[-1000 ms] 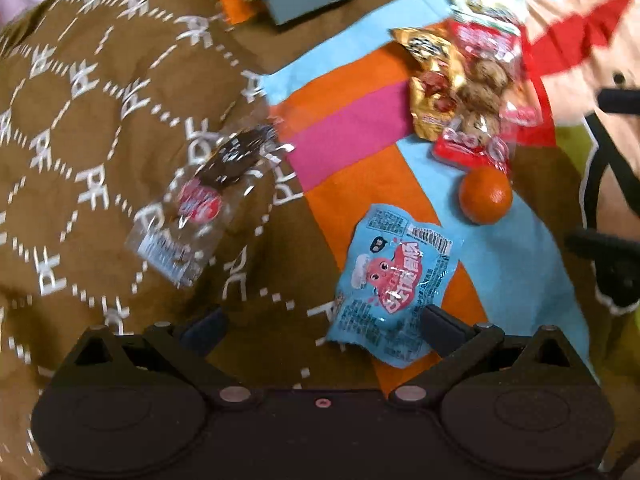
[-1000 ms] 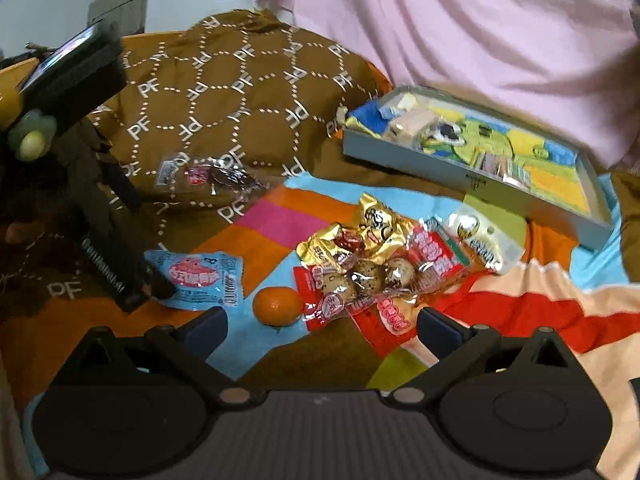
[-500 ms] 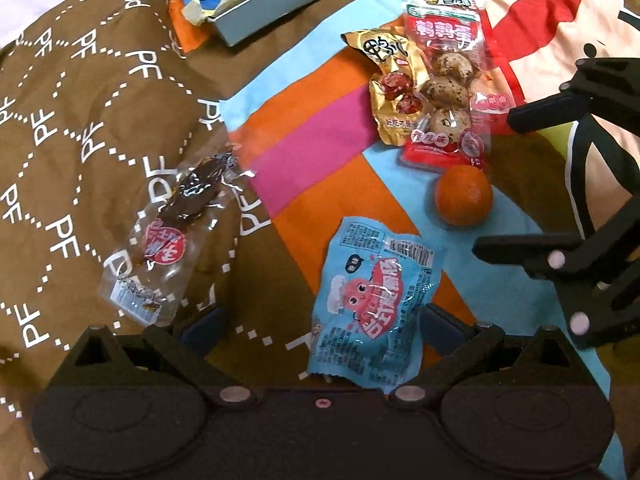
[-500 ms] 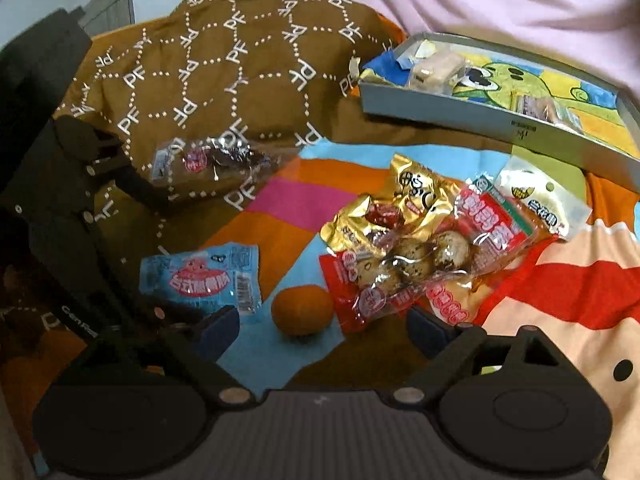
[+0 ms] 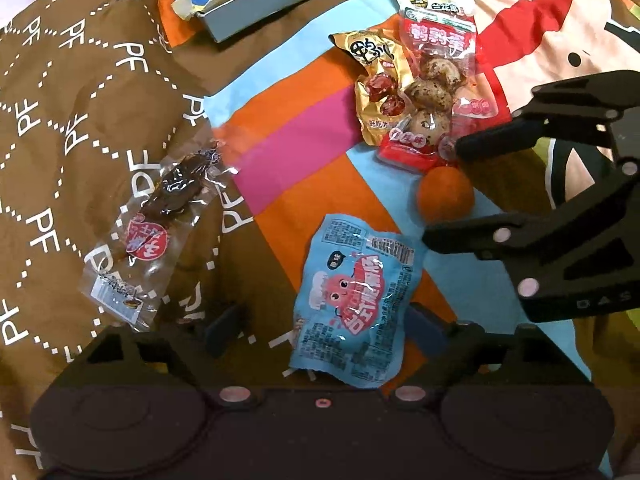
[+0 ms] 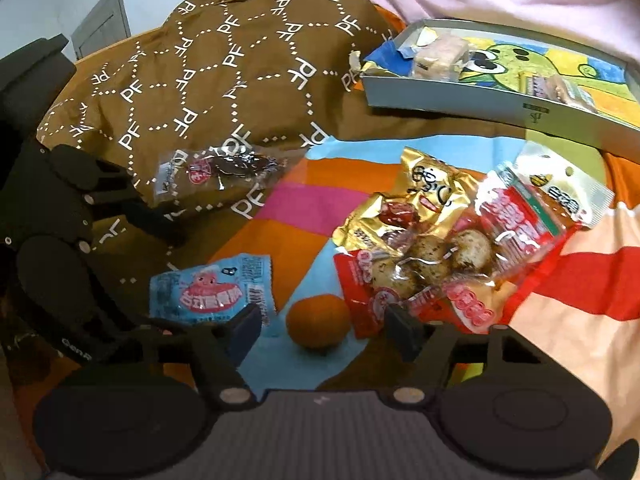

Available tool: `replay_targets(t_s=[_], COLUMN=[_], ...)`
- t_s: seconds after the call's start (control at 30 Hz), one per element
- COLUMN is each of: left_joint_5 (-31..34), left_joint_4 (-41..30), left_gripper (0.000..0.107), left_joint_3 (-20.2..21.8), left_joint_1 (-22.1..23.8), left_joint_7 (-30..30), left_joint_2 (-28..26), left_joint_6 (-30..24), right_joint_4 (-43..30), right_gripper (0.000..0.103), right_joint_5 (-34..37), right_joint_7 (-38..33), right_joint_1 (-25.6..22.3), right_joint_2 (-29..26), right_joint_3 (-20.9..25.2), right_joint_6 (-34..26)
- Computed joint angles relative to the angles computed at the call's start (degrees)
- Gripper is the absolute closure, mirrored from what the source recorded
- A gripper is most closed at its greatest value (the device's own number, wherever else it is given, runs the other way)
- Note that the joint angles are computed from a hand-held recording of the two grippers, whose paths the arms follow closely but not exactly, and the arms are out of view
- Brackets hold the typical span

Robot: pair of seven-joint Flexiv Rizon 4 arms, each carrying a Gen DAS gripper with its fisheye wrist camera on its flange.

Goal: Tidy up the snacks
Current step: 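Lower left tool onto blue candy pouch while right tool approaches tangerine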

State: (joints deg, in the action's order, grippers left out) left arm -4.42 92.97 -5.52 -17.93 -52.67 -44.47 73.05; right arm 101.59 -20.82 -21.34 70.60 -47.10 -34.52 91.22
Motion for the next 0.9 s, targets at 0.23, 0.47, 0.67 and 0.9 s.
replay_targets(t_s=[0.23, 0.47, 0.67, 0.9], left_joint_5=[-1.0, -1.5, -0.7, -0.1], left_joint_4=[0.5, 0.8, 0.8, 1.2], left_gripper=[0.033, 0.044, 0.035, 0.023], left_joint_3=[-1.3, -2.1, -1.5, -4.8], left_joint_1=[0.8, 1.4, 0.8, 3.0], left_joint_7=[0.3, 0.7, 1.4, 5.7], left_joint_2=[-0.4, -1.0, -1.4, -3.4], left_joint_6=[1.2, 4.0, 5.9, 11.6], right_joint_4=[-1.5, -0.6, -0.3, 3.0], right_gripper=[0.046, 0.057, 0.062, 0.062], right_joint_5=[-0.9, -0.9, -1.1, -0.9], right_joint_7=[0.8, 3.7, 3.3, 4.8], right_joint_1=[-2.5, -1.5, -1.1, 2.0], right_joint_2=[0.0, -0.2, 0.3, 1.4], right_joint_3=[3.0, 1.3, 1.3, -1.6], right_joint_6=[-1.7, -0.5, -1.2, 0.3])
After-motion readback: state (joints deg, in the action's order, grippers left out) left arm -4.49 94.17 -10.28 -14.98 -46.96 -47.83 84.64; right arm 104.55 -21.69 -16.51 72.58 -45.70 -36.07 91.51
